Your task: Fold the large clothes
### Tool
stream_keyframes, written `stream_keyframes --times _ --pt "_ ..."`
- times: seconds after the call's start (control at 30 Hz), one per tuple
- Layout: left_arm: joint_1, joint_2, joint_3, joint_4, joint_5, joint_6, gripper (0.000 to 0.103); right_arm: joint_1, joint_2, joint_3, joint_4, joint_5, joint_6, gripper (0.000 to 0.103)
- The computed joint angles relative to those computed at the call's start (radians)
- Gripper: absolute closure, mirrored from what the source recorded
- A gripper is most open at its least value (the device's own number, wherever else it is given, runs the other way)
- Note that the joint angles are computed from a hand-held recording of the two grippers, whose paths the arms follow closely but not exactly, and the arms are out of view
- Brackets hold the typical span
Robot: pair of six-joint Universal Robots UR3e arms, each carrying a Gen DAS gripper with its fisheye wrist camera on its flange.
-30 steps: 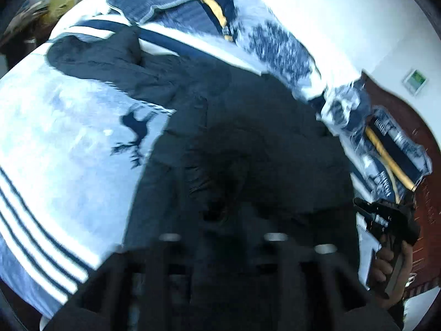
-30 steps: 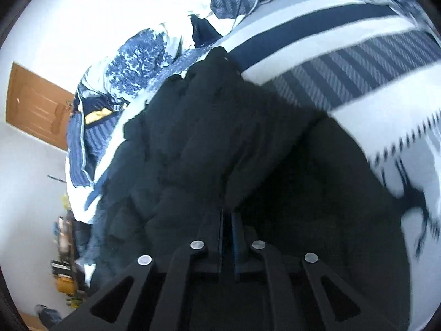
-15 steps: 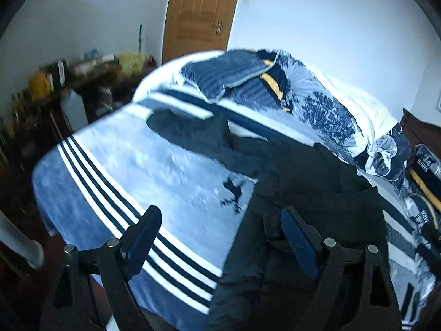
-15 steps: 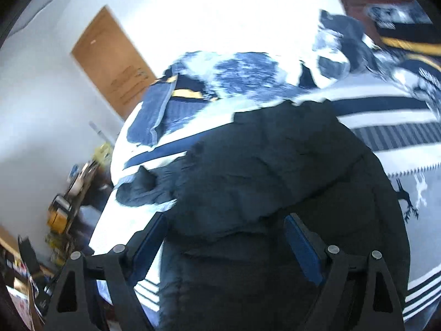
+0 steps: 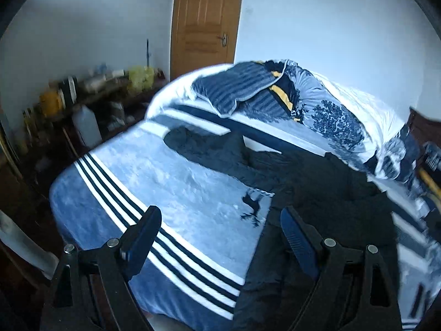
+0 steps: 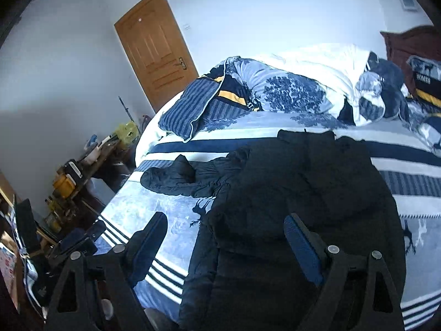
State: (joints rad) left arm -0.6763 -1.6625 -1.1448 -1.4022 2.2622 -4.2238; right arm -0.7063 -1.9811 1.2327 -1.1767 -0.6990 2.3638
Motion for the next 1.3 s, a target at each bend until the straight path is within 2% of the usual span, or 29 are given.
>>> stream_keyframes --times 0.07,0.13,0.27,0.37,0.5,0.6,0.7,0.83,0.9,0.97,1.0,1.03,1.07,1.17,1.3 --pt "0.085 0.087 -0.158 0.151 -0.119 0.037 0.014 0.09 0.036 0.038 -0.132 -0.042 0.095 0.014" --pt "0.187 0.158 -0.3 0.289 -0.244 0.073 0.014 0.152 0.089 0.049 -0.189 -0.056 0.15 0.014" --pt "0.367 0.199 -0.434 0.433 -0.394 0.156 0.014 0.287 0.215 0.069 -0.36 -0.109 0.269 0.014" --pt "0.489 0.174 -0.475 0.53 -0.486 0.207 0.015 0.369 0.34 0.036 -0.43 -0.128 0.31 0.014" --pt "0.699 0.077 -0.576 0.765 -0.732 0.267 0.014 0.438 0.471 0.016 -0.563 -0.149 0.376 0.014" --pt "0.803 -0.067 -0.548 0.816 -0.806 0.247 0.015 0.451 0.554 0.01 -0.642 -0.111 0.411 0.014" --pt "0.87 -0.219 -0.452 0.847 -0.825 0.245 0.016 0.469 0.617 0.008 -0.74 -0.143 0.468 0.014" --pt "0.933 -0.409 -0.322 0.892 -0.838 0.197 0.016 0.45 0.669 0.008 -0.764 -0.132 0.481 0.014" --pt "0.958 -0.51 -0.244 0.932 -0.879 0.191 0.019 0.441 0.678 0.015 -0.772 -0.14 0.477 0.014" --pt "0.963 -0.593 -0.14 0.893 -0.902 0.219 0.047 0.428 0.679 0.031 -0.782 -0.14 0.472 0.014" --pt "0.957 -0.638 -0.055 0.8 -0.903 0.234 0.079 0.419 0.68 0.039 -0.784 -0.14 0.469 0.014" --pt "0.952 -0.656 -0.011 0.755 -0.904 0.236 0.096 0.413 0.679 0.045 -0.78 -0.141 0.466 0.014" --pt "0.941 -0.651 -0.007 0.755 -0.887 0.235 0.097 0.407 0.677 0.052 -0.779 -0.142 0.465 0.015" --pt "0.821 -0.581 0.045 0.706 -0.674 0.327 0.098 0.382 0.656 0.077 -0.768 -0.135 0.447 0.015" --pt "0.645 -0.47 0.091 0.699 -0.484 0.447 0.098 0.335 0.592 0.114 -0.732 -0.113 0.405 0.015"
